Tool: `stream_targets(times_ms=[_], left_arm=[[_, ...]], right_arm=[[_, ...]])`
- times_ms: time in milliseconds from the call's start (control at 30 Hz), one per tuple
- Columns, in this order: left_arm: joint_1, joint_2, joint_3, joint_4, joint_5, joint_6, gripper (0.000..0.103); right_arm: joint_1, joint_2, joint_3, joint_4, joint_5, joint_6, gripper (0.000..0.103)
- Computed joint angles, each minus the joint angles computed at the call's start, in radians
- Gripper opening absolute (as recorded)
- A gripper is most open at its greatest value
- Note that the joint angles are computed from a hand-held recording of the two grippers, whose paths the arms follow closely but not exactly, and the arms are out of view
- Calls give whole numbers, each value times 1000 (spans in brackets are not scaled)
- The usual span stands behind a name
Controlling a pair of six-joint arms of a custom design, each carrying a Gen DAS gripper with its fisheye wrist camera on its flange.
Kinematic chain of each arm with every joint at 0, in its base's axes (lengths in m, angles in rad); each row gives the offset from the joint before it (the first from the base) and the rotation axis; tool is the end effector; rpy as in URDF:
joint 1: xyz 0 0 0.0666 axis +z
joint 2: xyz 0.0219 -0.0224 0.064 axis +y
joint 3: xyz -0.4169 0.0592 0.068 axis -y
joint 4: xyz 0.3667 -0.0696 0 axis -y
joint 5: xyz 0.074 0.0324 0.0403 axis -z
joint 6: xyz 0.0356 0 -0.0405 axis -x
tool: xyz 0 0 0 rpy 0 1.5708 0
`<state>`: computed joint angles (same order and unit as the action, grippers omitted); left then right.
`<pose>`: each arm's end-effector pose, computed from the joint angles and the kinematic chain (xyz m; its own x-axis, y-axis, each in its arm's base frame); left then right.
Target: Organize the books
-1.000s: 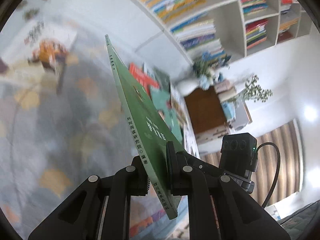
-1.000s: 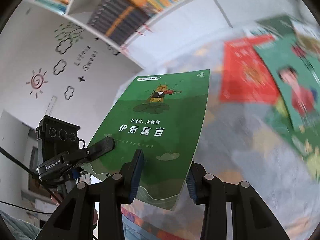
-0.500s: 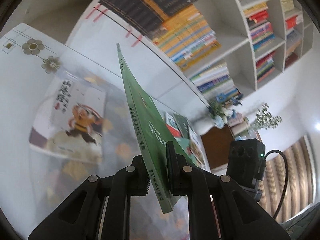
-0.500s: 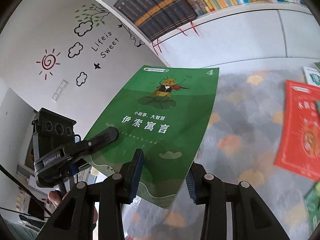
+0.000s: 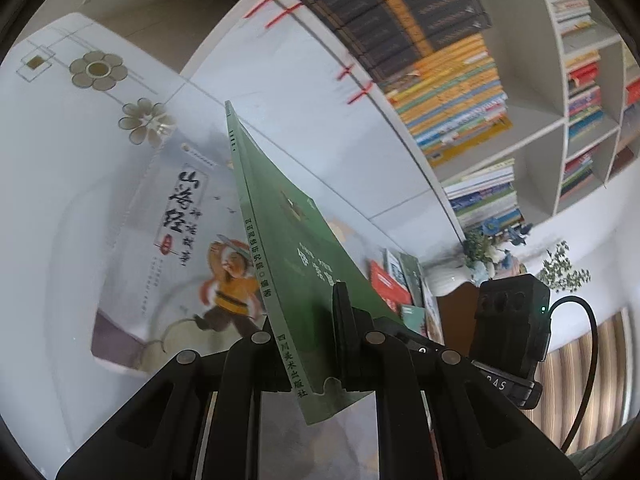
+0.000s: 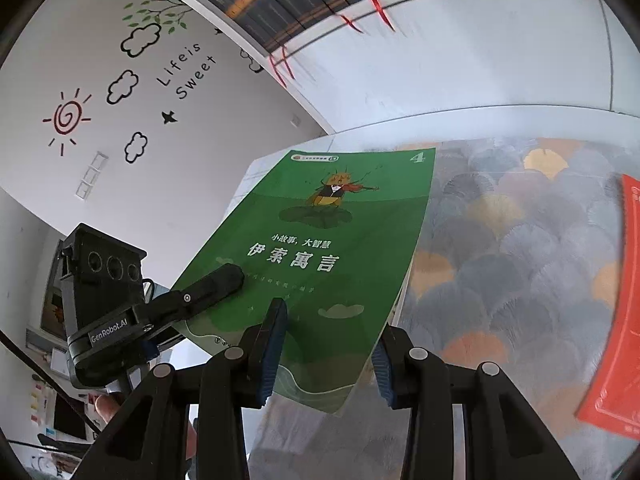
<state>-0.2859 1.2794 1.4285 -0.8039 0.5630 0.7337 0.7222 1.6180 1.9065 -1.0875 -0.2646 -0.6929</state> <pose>0.3901 -0.1349 0.5404 -0.8656 -0.3358 -0.3714 0.0875 0.6289 -0.7725 0.3967 0.3613 0.5704 -0.9087 0.0211 -0.4169 -0.2527 0.7671 0.5897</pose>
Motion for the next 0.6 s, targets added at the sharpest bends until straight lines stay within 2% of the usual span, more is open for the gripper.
stream_targets(times_ms=[200, 433, 600], left_arm=[[21, 15, -39, -11, -1, -10, 12], [44, -6, -94, 3, -8, 11, 13], [52, -21, -111, -34, -40, 1, 16]], right_arm=[[12, 62, 48, -39, 18, 13, 38], [31, 84, 50, -49, 7, 18, 38], [48, 109, 77, -73, 6, 29, 38]])
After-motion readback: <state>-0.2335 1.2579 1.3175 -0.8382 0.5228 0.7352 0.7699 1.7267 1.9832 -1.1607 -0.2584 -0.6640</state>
